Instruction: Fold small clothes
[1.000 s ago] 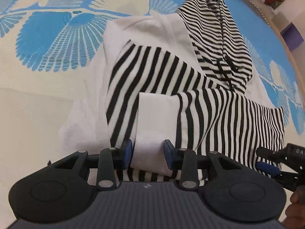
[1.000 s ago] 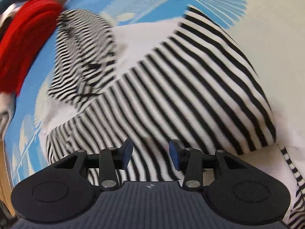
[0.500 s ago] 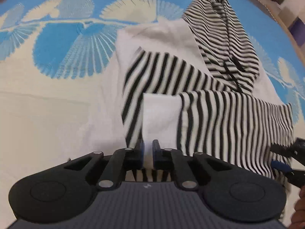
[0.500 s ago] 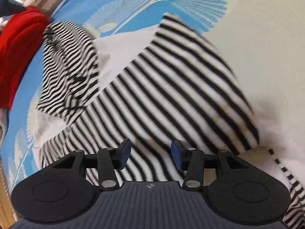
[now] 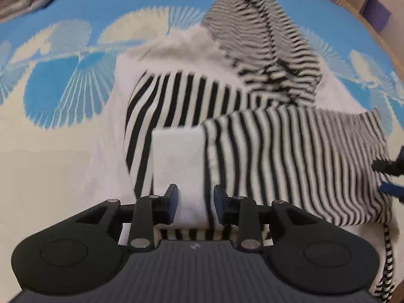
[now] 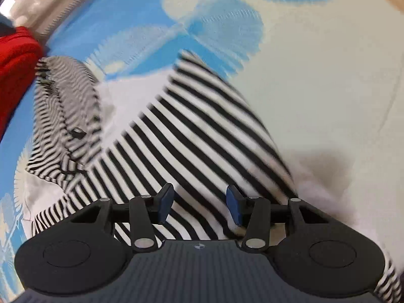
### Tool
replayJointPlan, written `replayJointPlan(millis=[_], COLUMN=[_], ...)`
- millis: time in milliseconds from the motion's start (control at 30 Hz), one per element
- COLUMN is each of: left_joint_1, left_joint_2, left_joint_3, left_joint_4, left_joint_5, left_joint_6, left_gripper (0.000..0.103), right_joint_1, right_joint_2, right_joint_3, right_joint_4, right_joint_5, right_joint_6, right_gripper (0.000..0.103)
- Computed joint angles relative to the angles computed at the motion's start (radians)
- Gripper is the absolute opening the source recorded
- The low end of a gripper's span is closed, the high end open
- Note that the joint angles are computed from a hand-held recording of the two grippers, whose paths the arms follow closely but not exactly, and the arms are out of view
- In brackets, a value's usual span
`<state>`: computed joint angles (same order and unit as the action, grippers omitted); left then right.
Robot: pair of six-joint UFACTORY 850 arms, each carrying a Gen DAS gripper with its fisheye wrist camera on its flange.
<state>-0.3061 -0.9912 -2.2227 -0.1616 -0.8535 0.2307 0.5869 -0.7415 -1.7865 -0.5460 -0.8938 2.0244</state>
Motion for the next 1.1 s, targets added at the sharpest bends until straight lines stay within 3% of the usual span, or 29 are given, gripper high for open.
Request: replayJointPlan(millis=[133,333,500,833,967,1100], left_joint_1=[-0.004,-0.004,-0.001,-0.006,-0.013,-0.017], left_joint_2=[0.001,-0.002,-0.026,-0.031,-0.032,0.011], left_joint_3=[-0.002,-0.009,-0.036,-0.042,-0.048,0.008], left_joint_4=[0.015,0.017,0.014,0.031,0.042,0.008], left_joint_5=[-0.002,-0.01,-0.041,-0.042,-0.04,0.063], left_joint_6=[-0.023,-0.036,-0.046,-0.059,-0.065,-0.051], left_gripper=[0.035,0.035,0.035,0.036,0.036,0.036], right_joint_1=[0.01,0.005,-0.002,-0.005,0.008,0.018], right_joint_2=[-0.016,-0.074,-0.097,-0.054,-0.058,-0.04], right_joint_3=[-0.042,-0.109,-0.122,-0.07,-0.099,-0.098], right_joint_4=[-0.049,0.155,0.289,0.234,0.138,0.034], right_joint_5=[0.048,0.146,0.149,0.156,0.093,0.049], right_joint_6=[-0.133,-0.514,-0.628,-0.532,-0.524,-0.497], right_gripper=[0.057,0.061,0.061,0.061,0.061,0.061])
